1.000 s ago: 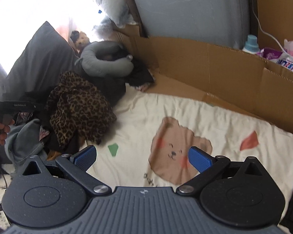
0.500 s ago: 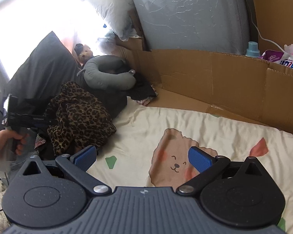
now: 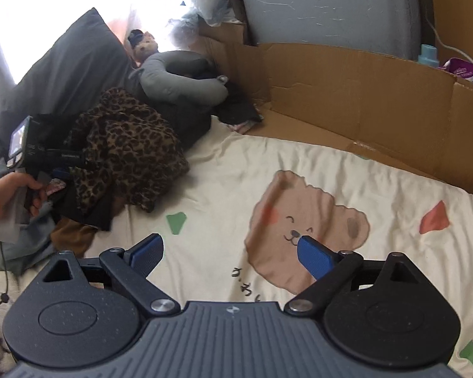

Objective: Fold clothes
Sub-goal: 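Close the left gripper on the leopard-print pants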

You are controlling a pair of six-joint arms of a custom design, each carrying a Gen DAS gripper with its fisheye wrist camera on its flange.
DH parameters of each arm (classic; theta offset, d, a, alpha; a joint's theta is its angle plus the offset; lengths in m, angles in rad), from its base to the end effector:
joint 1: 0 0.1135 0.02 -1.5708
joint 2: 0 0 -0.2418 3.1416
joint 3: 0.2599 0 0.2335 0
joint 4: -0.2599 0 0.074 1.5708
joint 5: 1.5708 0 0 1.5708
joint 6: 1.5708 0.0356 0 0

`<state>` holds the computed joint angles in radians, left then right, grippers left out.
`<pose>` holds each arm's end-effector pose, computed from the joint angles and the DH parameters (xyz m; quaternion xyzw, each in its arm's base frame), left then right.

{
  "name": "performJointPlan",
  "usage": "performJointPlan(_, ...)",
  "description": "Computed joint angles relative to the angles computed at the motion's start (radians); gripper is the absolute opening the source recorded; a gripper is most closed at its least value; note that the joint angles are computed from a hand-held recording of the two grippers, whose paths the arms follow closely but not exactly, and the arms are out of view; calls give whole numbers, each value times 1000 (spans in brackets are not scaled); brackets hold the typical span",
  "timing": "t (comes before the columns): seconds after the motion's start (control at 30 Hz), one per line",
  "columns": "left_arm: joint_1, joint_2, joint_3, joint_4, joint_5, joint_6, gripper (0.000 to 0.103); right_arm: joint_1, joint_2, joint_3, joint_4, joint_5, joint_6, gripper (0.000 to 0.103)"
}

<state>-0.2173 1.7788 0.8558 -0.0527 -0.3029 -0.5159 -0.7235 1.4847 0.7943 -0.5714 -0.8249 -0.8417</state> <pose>0.3094 -0.0574 0.1169 -0.1843 0.9280 0.0308 0.3223 0.1981 -0.1401 0.1634 -0.1150 0.9000 0.1814 0.3793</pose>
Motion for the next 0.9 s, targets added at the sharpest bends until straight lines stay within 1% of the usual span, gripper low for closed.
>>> performJointPlan(0.07, 15, 22, -6, 28, 7, -18, 98, -12, -5, -18, 5, -6, -2, 94)
performJointPlan(0.13, 27, 37, -10, 43, 8, -32, 95, -20, 4, -16, -6, 8, -6, 94)
performJointPlan(0.23, 44, 38, -36, 87, 29, -45, 82, -24, 47, 27, -63, 35, -39, 91)
performJointPlan(0.27, 43, 34, -35, 79, 26, -53, 65, -28, 54, 31, -68, 40, -51, 89)
performJointPlan(0.3, 42, 31, -34, 72, 23, -61, 51, -29, 60, 34, -69, 45, -61, 88)
performJointPlan(0.33, 40, 27, -33, 64, 21, -69, 43, -28, 66, 35, -68, 51, -68, 86)
performJointPlan(0.37, 39, 24, -32, 56, 18, -77, 24, -25, 71, 35, -65, 59, -69, 83)
performJointPlan(0.4, 38, 20, -31, 49, 16, -85, 11, -22, 76, 35, -61, 67, -69, 81)
performJointPlan(0.47, 27, -14, -44, 45, 29, -75, 9, -14, 85, 30, -50, 83, -68, 78)
performJointPlan(0.57, 2, -70, -63, 33, 37, -61, 7, 1, 90, 11, -23, 89, -72, 77)
performJointPlan(0.7, -45, -169, -92, -5, 47, -84, 6, 51, 106, -15, 29, 98, -45, 78)
performJointPlan(0.8, -88, -266, -120, -58, 46, -102, 5, 108, 111, -41, 80, 110, -33, 78)
performJointPlan(0.83, -100, -315, -140, -73, 51, -103, 5, 130, 108, -55, 106, 114, -23, 78)
performJointPlan(0.9, -123, -368, -157, -94, 64, -106, 5, 164, 101, -69, 134, 106, -6, 78)
